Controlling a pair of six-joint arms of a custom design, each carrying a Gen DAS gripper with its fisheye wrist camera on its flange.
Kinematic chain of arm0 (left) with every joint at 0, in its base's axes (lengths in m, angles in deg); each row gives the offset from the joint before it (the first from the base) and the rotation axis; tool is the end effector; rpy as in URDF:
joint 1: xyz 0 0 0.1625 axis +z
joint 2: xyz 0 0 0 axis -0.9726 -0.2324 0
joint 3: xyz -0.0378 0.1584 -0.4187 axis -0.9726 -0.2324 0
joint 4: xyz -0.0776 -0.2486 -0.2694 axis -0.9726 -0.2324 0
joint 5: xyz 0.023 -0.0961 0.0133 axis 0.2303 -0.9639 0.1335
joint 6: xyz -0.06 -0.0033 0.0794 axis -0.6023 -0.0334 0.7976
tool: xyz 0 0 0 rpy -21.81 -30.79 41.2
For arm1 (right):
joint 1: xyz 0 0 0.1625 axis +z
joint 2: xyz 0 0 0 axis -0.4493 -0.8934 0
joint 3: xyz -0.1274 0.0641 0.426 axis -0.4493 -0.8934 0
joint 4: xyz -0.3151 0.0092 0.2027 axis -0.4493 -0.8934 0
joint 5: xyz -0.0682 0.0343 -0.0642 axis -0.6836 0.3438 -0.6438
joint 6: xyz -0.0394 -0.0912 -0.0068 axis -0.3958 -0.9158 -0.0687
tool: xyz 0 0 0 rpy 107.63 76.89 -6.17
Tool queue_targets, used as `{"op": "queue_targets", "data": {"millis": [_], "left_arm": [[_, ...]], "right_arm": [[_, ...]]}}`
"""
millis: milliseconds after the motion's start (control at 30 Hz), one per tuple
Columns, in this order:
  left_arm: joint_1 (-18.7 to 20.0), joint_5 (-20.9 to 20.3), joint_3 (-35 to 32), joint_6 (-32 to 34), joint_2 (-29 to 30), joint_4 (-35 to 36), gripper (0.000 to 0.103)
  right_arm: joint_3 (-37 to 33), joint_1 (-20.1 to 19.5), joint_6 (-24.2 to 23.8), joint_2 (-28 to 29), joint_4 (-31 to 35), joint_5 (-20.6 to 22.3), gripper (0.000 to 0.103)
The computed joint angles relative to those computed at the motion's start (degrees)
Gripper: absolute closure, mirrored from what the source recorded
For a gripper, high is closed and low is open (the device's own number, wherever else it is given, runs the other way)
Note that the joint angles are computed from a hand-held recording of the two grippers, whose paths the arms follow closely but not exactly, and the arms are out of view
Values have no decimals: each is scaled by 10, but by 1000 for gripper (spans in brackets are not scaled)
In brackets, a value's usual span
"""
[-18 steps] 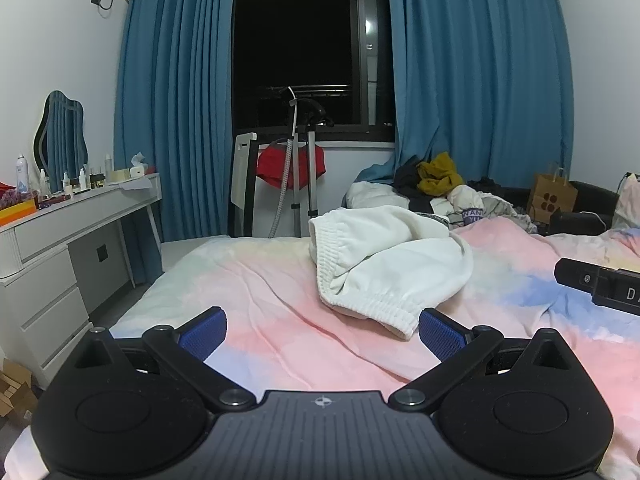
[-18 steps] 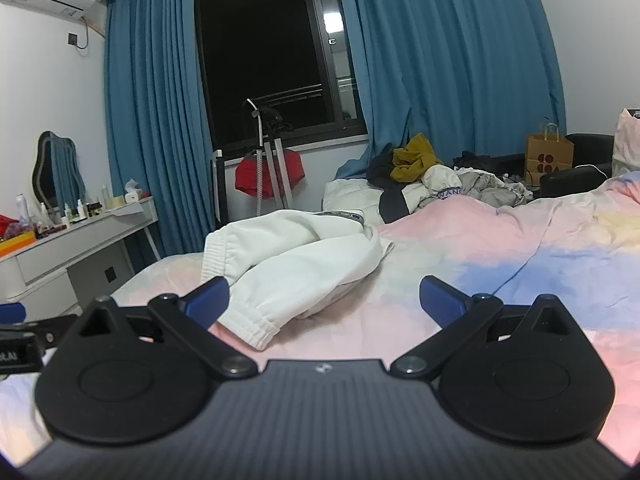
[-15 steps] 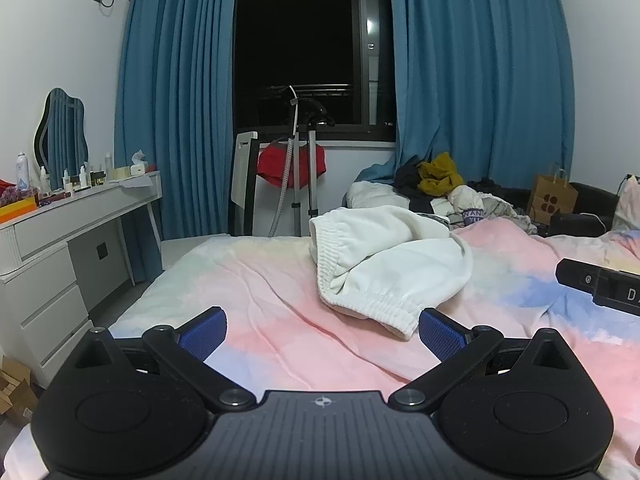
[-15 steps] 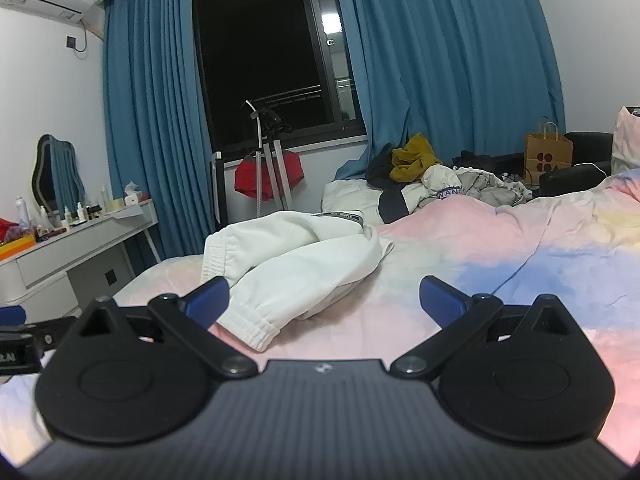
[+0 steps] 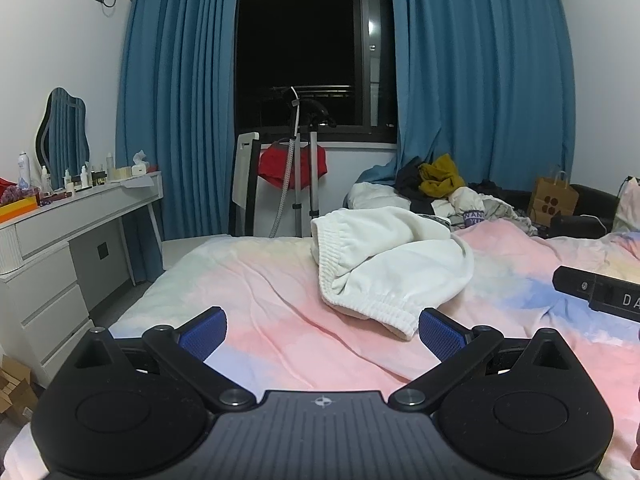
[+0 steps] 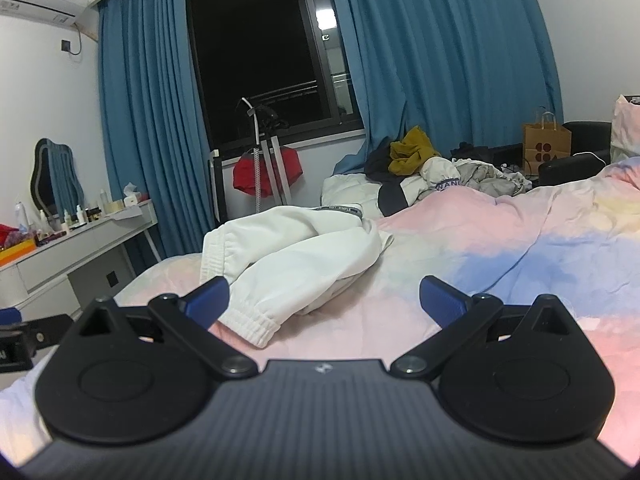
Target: Fold clothes
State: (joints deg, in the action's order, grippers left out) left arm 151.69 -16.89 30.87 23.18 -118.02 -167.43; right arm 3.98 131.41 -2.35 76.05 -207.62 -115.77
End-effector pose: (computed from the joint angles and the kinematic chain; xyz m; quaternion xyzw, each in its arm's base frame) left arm -0.0127 -0.6965 0.3210 0.3116 0.7666 -0.4942 0.2664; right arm 0.2792 -0.7399 -0.0235 0.0944 -0.7140 0.6349 0.2797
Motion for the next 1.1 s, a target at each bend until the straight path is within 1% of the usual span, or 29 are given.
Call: {"op": "queue_targets", "data": {"millis": [100, 233, 667, 833, 1000, 1100], "left_arm": [[1, -10, 3, 1, -1, 2, 0], [1, -14, 5, 3, 0, 0, 0], [1, -4, 4, 2, 1, 3, 0], [6, -12, -1, -16, -1, 17, 0], [4, -8, 0, -7, 0, 11, 0], [5, -9, 2, -5, 0, 8, 0]], "right_arm": [[5, -1, 5, -3, 6, 5, 0], [16, -3, 11, -9, 9, 10, 0], [33, -4, 10, -15, -4, 22, 0], [44, -7, 25, -19, -5, 34, 0], [36, -5, 13, -15, -6, 31, 0], [38, -5, 15, -16, -4, 31, 0]]}}
